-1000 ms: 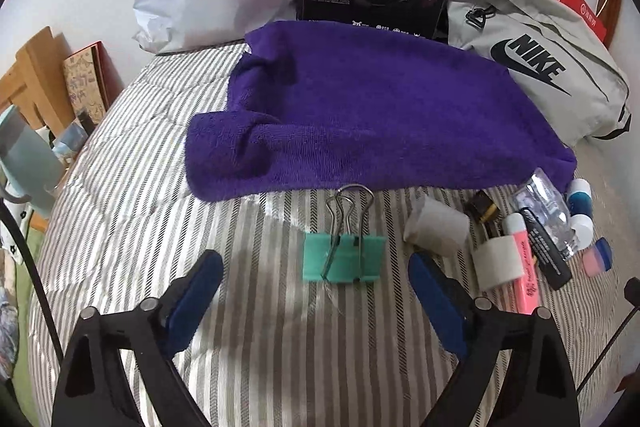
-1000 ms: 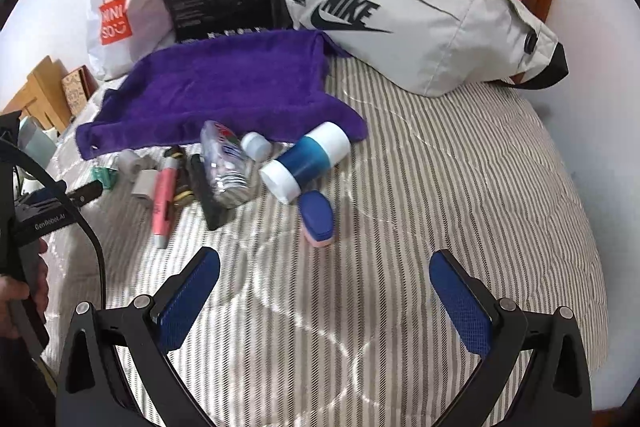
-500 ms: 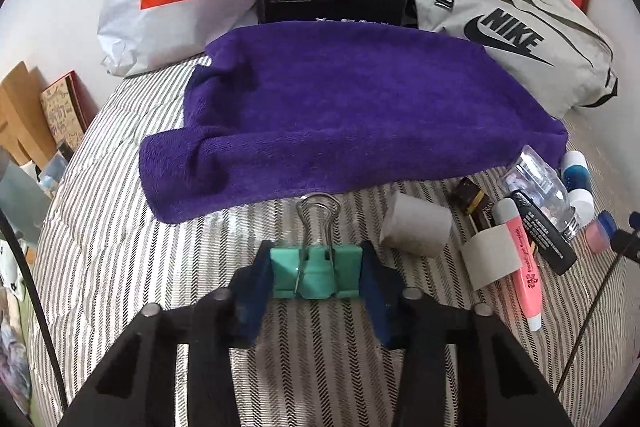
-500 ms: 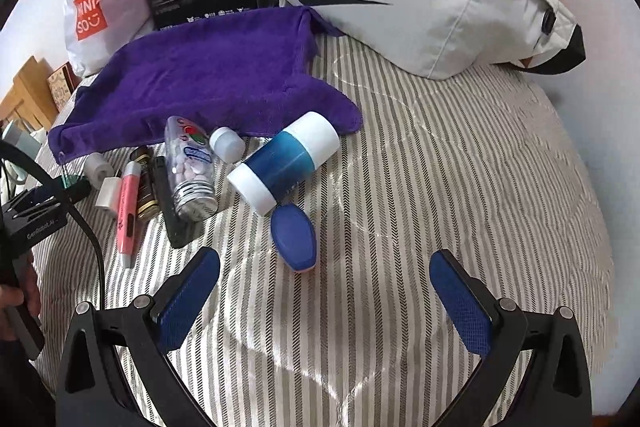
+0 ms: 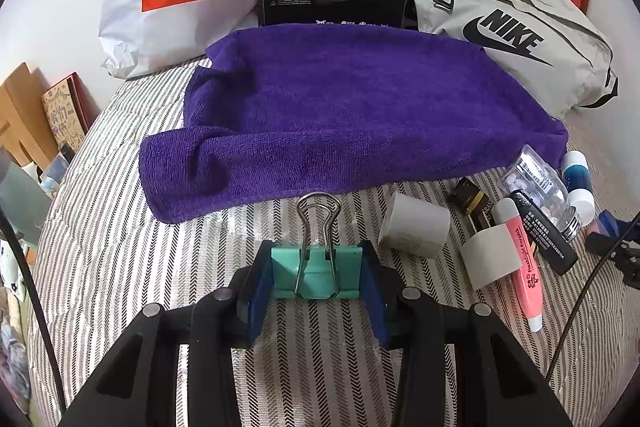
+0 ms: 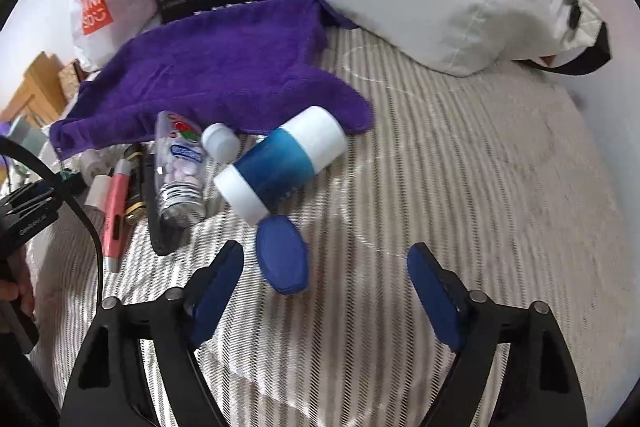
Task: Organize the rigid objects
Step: 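Grasp the mint-green binder clip with the left tool while the right tool grasps the pink-capped jar, then carry the clip and jar onto the purple towel and release both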
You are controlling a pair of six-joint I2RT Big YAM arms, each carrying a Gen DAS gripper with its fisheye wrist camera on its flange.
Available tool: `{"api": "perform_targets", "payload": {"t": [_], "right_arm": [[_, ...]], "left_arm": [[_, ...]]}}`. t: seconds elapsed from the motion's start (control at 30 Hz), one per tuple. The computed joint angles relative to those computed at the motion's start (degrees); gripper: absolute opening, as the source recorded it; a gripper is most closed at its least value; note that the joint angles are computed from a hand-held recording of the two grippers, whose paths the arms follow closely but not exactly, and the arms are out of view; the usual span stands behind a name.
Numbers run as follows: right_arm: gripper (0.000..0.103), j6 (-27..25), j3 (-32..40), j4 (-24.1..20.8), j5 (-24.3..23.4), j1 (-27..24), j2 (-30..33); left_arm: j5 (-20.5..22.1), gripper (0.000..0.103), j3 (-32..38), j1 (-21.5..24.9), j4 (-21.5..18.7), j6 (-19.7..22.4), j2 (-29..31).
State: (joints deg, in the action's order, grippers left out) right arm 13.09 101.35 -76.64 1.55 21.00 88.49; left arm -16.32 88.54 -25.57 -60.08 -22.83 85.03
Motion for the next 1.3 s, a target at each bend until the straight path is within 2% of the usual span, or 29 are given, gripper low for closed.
{"api": "perform_targets", "payload": {"t": [0.07, 0.13, 0.23, 0.3, 0.4, 0.67, 0.9, 1.07, 1.3], "right_arm": [[0.064, -0.8, -0.5, 0.3, -0.6, 0.0, 0.0], [0.06, -1.7, -0.9, 0.5, -0.3, 0.2, -0.1], [0.049, -2.9, -1.1, 0.7, 0.4, 0.5, -0.4], [0.034, -2.8, -1.6, 1.1, -0.9, 0.1, -0.8], [0.022, -3.5, -1.3, 0.7, -1.6, 0.0, -0.7], [0.021, -3.4, 0.3, -1.1, -3.7, -0.6, -0.3], [0.021, -4.5, 4.3, -2.6, -4.6, -0.8, 1.0], [0.021, -5.2, 9.4, -3.7, -6.0, -0.9, 3.6], [0.021, -6.8, 19.5, -5.0, -7.5, -0.6, 9.4]], "left_arm": [[0.1, 0.039, 0.0, 0.0, 0.1, -0.2, 0.0], [0.0, 0.039, 0.1, -0.1, -0.1, -0.4, 0.1], [-0.2, 0.039, 0.2, -0.1, -0.3, -0.4, 0.1], [-0.2, 0.039, 0.3, -0.1, -0.5, -0.3, 0.2], [0.2, 0.039, 0.3, 0.0, -0.9, -0.2, 0.1], [0.4, 0.039, 0.3, 0.7, -3.1, -1.0, -1.3], [0.5, 0.039, 2.5, 1.7, -4.7, -0.9, -2.5], [0.6, 0.039, 5.7, 2.5, -5.5, 0.2, -1.6], [1.3, 0.039, 13.4, 3.7, -6.7, 3.0, 2.6]]}}
